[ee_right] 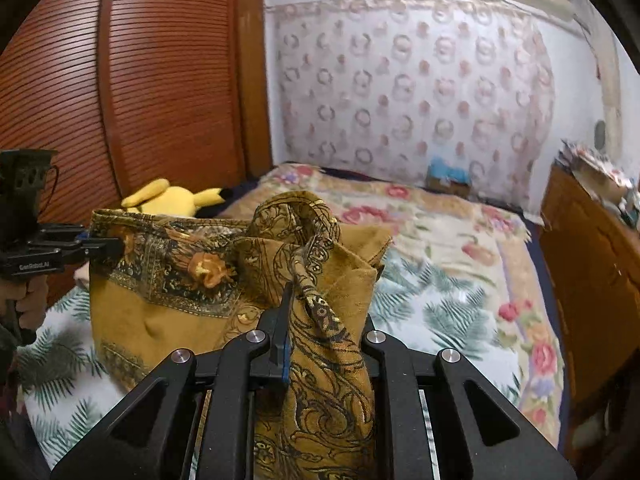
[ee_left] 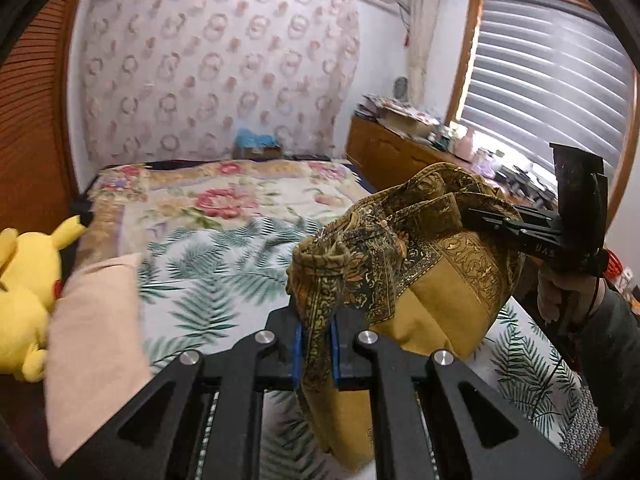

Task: Fold small clothes
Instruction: 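Lift the folded gold shirt with both grippers toward the yellow plush toy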

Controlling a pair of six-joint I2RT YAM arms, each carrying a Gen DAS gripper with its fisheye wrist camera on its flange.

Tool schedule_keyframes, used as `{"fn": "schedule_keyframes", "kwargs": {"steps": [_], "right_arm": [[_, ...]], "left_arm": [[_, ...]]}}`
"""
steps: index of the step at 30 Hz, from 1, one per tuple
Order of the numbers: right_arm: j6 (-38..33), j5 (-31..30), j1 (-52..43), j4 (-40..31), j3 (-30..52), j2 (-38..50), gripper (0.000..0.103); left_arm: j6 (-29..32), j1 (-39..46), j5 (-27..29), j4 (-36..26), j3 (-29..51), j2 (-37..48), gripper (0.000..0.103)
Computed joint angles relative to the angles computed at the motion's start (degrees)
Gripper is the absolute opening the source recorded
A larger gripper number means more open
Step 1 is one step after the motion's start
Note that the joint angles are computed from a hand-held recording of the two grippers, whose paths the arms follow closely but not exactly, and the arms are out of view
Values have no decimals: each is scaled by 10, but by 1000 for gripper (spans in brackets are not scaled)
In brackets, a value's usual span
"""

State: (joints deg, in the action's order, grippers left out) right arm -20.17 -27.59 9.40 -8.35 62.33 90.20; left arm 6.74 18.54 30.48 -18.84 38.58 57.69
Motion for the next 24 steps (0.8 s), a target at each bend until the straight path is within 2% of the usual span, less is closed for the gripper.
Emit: {"fn": "schedule_keyframes", "kwargs": {"steps": [7, 12, 18, 24], "right_arm": [[2, 51, 111, -7, 61, 29, 14], [-20, 87, 189, -48, 170, 93, 14], [-63, 123, 275, -124, 346, 200, 14], [-104, 153, 348, -268, 638, 383, 14]], "left_arm": [[72, 190, 97, -42, -14, -32, 7], [121, 319, 154, -42, -18, -4, 7], [167, 441, 200, -21, -26, 75, 7], [195, 508, 208, 4, -34, 149, 7]]}}
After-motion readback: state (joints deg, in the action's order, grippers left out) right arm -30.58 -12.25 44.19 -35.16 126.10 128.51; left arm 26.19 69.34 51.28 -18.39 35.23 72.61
